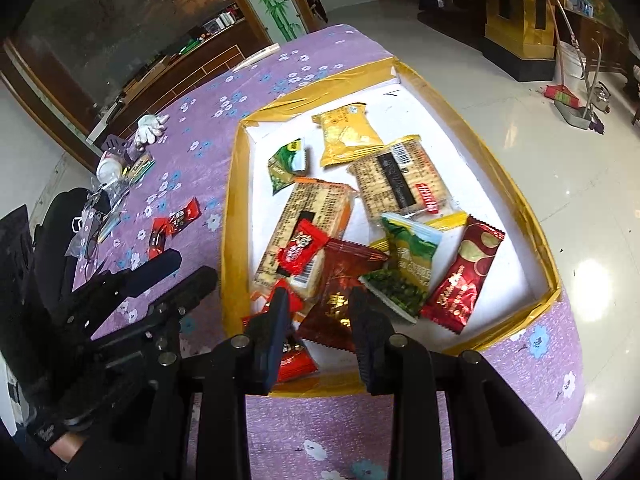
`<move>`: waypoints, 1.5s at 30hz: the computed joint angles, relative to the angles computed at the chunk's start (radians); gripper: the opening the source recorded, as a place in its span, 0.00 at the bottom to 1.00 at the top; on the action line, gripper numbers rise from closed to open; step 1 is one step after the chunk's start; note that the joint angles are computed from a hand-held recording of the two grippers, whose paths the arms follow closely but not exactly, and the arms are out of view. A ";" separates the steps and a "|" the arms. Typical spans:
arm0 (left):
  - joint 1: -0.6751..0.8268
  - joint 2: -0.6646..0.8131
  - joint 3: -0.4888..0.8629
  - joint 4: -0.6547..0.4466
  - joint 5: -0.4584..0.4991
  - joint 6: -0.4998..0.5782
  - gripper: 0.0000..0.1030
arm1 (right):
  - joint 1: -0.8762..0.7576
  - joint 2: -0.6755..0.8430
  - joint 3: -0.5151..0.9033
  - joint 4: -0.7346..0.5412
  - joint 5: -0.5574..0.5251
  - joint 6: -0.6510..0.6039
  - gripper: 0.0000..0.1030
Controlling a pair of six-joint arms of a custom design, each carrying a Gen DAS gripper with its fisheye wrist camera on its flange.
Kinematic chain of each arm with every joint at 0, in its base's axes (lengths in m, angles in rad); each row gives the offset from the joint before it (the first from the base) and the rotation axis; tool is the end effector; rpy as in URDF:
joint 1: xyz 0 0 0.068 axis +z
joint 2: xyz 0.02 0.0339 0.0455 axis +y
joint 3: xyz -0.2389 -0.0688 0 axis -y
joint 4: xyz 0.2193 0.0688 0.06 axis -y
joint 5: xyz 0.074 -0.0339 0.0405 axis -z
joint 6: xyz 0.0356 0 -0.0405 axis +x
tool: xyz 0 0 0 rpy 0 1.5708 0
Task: Organize snacks
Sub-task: 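Move the left gripper back to the tablecloth and grasp a red candy, then move the right gripper to the tablecloth and grasp another red candy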
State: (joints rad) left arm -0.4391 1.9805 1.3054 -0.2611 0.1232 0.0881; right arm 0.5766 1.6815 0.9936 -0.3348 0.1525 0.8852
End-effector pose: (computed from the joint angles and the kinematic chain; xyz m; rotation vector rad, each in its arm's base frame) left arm 0.3499 -0.1692 0.1544 0.7064 2.4213 -0.2977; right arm 0.2635 0.1649 0.1649 0.4572 2.5740 0.3418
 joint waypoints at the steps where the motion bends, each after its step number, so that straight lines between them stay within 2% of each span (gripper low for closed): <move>1: 0.022 0.001 -0.004 0.003 0.002 -0.002 0.45 | 0.005 0.005 0.008 -0.003 0.001 0.000 0.28; 7: 0.193 0.072 0.050 -0.013 -0.004 -0.013 0.45 | 0.028 0.028 0.047 -0.016 0.014 -0.004 0.32; 13: 0.332 0.250 0.259 -0.091 -0.017 -0.048 0.45 | 0.045 0.031 0.060 -0.030 0.030 -0.003 0.32; 18: 0.347 0.402 0.455 -0.193 -0.005 -0.054 0.45 | 0.047 0.025 0.055 -0.042 0.036 -0.002 0.32; 23: 0.328 0.453 0.534 -0.221 0.032 -0.074 0.45 | 0.037 -0.001 0.022 -0.053 0.043 0.016 0.32; 30: 0.305 0.535 0.678 -0.282 0.017 -0.088 0.45 | 0.025 -0.006 0.010 -0.059 0.042 0.021 0.32; 35: 0.292 0.555 0.686 -0.221 -0.030 -0.078 0.43 | 0.023 0.010 0.024 -0.060 0.034 0.008 0.32; 38: 0.300 0.540 0.647 -0.178 -0.033 -0.081 0.27 | 0.024 0.033 0.046 -0.059 0.029 -0.005 0.32; 41: 0.320 0.490 0.555 -0.140 -0.006 -0.081 0.17 | 0.024 0.052 0.060 -0.050 0.016 -0.021 0.32; 45: 0.341 0.392 0.375 -0.061 0.003 -0.070 0.16 | 0.022 0.089 0.104 -0.049 -0.005 -0.046 0.32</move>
